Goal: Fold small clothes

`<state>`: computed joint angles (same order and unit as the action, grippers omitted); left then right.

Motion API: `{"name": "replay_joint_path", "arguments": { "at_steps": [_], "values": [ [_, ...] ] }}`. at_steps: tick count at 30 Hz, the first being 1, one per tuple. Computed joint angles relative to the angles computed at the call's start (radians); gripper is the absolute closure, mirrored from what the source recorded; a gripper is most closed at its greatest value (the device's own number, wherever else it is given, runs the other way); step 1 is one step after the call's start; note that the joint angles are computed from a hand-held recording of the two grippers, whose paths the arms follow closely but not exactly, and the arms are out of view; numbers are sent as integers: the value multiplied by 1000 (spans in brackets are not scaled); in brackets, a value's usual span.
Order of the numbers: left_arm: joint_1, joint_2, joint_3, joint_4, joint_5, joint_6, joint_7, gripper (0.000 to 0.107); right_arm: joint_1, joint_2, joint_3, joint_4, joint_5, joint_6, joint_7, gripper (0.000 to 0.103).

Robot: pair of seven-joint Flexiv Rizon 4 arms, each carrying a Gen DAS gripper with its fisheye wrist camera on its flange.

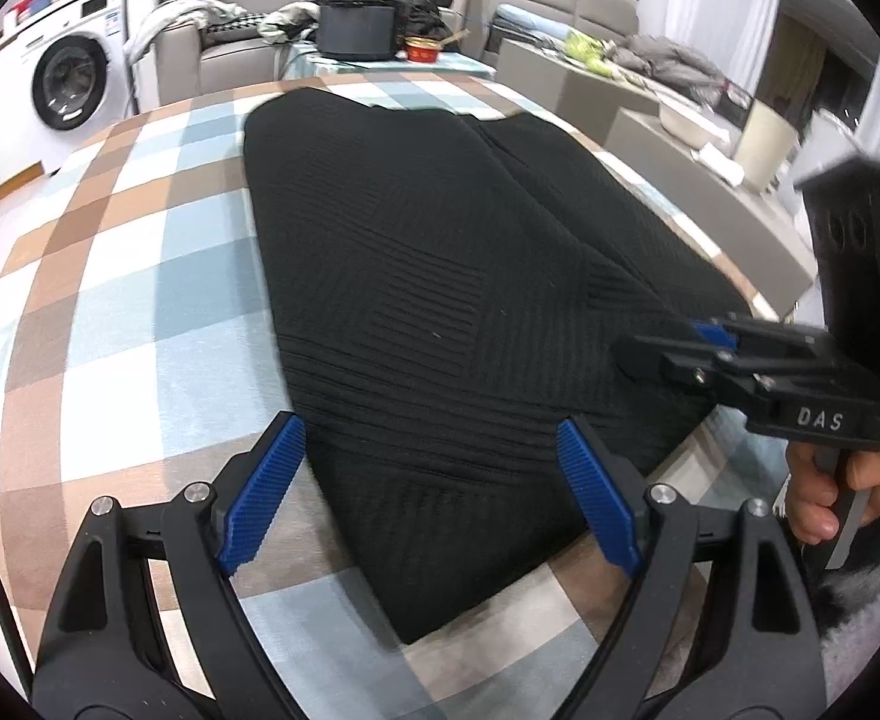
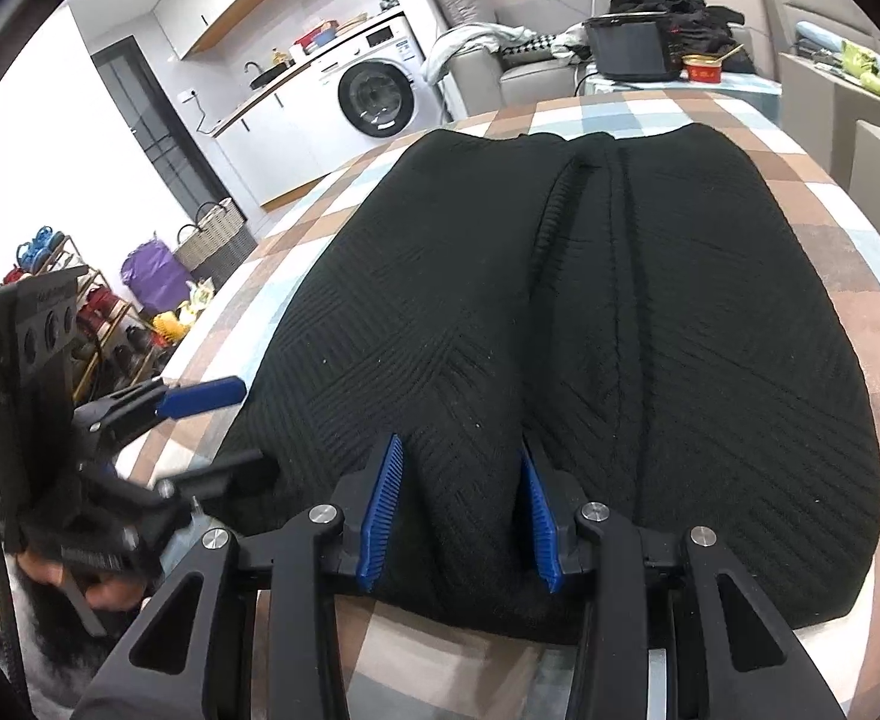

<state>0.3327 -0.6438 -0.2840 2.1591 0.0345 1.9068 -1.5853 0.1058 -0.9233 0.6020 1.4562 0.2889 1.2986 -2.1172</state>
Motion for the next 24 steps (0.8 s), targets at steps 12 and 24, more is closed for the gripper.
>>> {"name": "replay_joint_path", "arguments": {
  "at_steps": [12, 24],
  "values": [
    [114, -19, -30, -4, 17, 23, -84, 22, 9, -79, -10, -231, 121, -262, -14, 93],
    [60, -29, 10, -32, 17, -1, -51, 22, 39, -8, -91, -145, 123, -153, -32, 77]
  ]
}}
